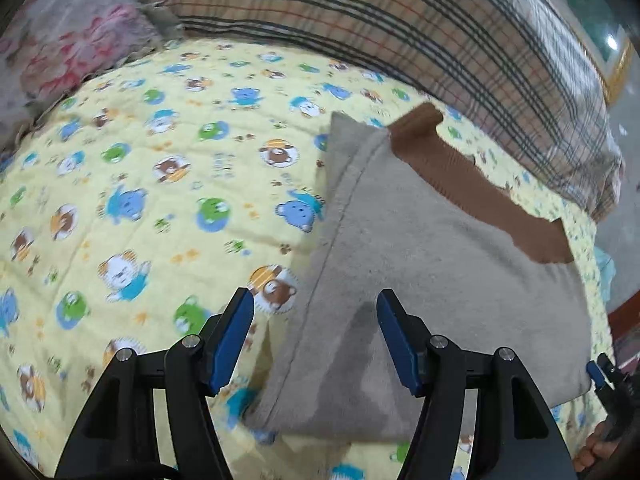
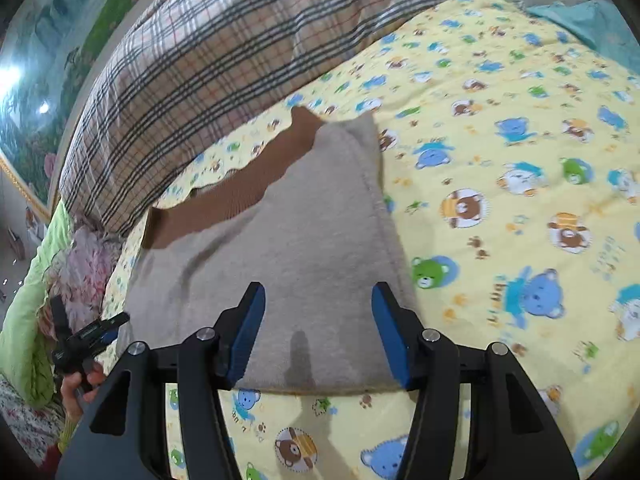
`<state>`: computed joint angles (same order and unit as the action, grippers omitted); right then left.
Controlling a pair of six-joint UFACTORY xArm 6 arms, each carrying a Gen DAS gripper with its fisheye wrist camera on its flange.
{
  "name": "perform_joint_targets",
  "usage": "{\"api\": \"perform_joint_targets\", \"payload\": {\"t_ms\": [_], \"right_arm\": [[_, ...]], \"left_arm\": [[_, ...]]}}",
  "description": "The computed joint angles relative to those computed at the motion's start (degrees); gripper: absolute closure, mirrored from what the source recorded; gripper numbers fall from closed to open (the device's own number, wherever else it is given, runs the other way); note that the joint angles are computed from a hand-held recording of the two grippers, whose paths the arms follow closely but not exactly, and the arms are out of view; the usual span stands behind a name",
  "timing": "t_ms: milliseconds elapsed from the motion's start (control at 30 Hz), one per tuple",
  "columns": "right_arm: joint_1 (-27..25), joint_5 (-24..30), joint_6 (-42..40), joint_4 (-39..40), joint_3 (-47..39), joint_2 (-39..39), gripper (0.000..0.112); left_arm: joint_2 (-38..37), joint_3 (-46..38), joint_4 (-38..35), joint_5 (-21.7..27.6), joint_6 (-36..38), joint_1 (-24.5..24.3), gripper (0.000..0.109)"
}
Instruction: Fold small clothes
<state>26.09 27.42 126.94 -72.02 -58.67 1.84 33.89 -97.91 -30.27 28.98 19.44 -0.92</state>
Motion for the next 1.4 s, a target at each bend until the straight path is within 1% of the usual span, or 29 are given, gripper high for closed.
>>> {"api": "perform_joint_targets", "payload": {"t_ms": [67,200,267,367,467,533,667,767,933,1067,1133,1200,1233,1267,1300,1367,1400], "right_arm": [[0.9,1.3,-0.2,0.0,-0.6,0.0,0.055],[2.5,1.6,1.6,-3.7,-2.6,1.2,0.055],[3.1,1.3,2.1,-5.8,-3.8,2.3,0.055],[3.2,-1.0,5.4,-11.0,-5.3,4.2,0.055],[3.1,-2.9,7.4,-14.6,-6.5,5.9,0.055],[3.2,-4.1,8.6,-17.3,-7.3,6.9,0.055],[3.2,-5.5,10.1,-21.1,-8.0,7.3,0.055],[2.9,-6.4,13.8,-24.8,-7.9,7.4,0.055],[2.0,-7.7,19.0,-28.1,-7.7,7.7,0.055],[1.6,-8.4,21.5,-30.0,-7.8,8.0,0.055],[1.4,-8.8,23.5,-31.6,-7.9,8.1,0.055],[1.3,-9.1,24.8,-32.6,-7.9,8.2,0.055],[1.1,-9.6,25.4,-33.3,-8.0,8.4,0.055],[0.9,-10.0,26.1,-33.8,-8.3,8.6,0.055],[0.9,-10.1,26.5,-34.0,-8.3,8.7,0.055],[0.7,-10.7,28.0,-35.4,-8.6,8.9,0.055],[0.6,-11.0,29.2,-36.4,-8.6,9.0,0.055]], "left_arm": [[-3.4,4.7,-1.3,-1.6,1.1,0.1,0.044],[-9.4,12.8,-5.3,-3.1,1.9,0.7,0.042],[-12.4,16.7,-7.2,-3.0,1.6,1.0,0.042],[-15.4,21.1,-11.0,-2.5,3.8,1.2,0.042],[-17.1,23.6,-15.1,-0.2,5.9,0.9,0.042],[-16.5,23.4,-16.1,0.6,5.9,0.4,0.042],[-14.1,21.7,-18.2,0.3,5.3,-0.6,0.042],[-12.0,20.1,-20.8,-1.8,5.4,-1.4,0.041],[-6.9,13.8,-24.3,-3.7,4.8,-2.2,0.037],[-2.8,8.5,-26.3,-5.3,4.0,-2.8,0.037],[-0.9,6.0,-25.4,-6.3,2.2,-3.2,0.039],[0.3,4.4,-24.0,-7.4,1.1,-3.7,0.05],[1.0,3.4,-24.2,-7.1,1.8,-3.8,0.066],[1.6,2.4,-25.0,-5.9,2.9,-3.8,0.079],[2.2,1.3,-25.2,-4.8,3.3,-3.8,0.084],[2.2,1.2,-24.4,-5.8,3.9,-4.3,0.094],[1.9,1.4,-23.2,-6.8,3.9,-4.7,0.096]]}}
